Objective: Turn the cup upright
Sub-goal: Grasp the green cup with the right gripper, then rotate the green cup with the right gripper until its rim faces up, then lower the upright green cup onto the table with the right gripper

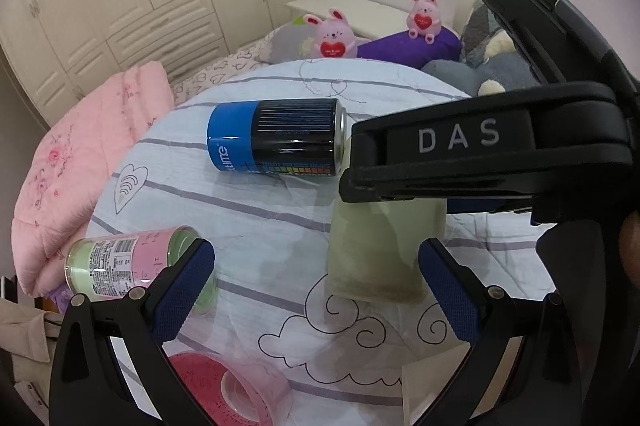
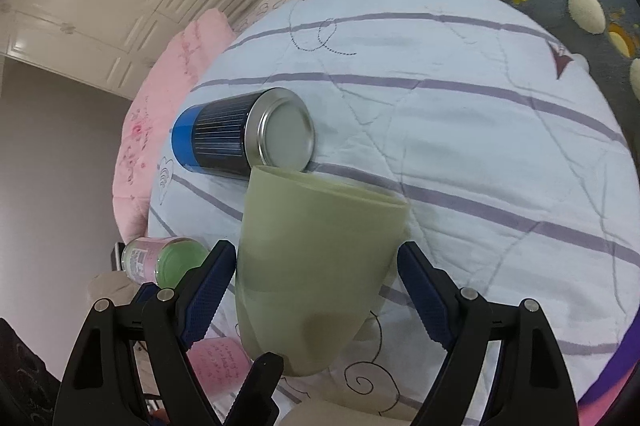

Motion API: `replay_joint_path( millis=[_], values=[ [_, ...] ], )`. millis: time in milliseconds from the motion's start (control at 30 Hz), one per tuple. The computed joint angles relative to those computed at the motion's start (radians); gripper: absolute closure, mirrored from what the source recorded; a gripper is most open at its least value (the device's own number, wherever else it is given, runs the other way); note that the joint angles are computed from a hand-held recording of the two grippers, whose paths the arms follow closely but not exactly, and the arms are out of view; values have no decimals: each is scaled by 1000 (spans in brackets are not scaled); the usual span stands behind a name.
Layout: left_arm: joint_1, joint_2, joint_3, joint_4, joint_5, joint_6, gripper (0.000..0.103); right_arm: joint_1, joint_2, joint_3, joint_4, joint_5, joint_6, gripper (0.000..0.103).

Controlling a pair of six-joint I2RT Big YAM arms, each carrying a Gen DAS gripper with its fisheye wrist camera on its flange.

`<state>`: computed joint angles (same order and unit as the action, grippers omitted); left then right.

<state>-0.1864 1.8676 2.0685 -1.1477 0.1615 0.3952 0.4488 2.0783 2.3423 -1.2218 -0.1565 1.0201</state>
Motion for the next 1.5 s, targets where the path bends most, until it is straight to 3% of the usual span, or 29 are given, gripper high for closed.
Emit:
replay_joint_path(
  millis=[333, 800, 967, 1200, 1500],
  values=[
    [-4, -6, 6, -1, 18, 6, 0, 19, -30, -29, 33, 92, -86, 20],
    [-34, -33, -28, 22, 0, 18, 0, 70, -87, -47, -6, 403, -338, 24],
    [-45, -35, -34, 22, -11, 18, 0, 72, -111, -89, 25, 438, -395, 24],
    [-56, -28, -32, 18, -33, 12, 0, 96, -120, -105, 33, 554, -497, 24],
    [-64, -19, -24, 3, -43, 19, 0, 99, -148, -161, 103, 587, -546, 24]
  ],
)
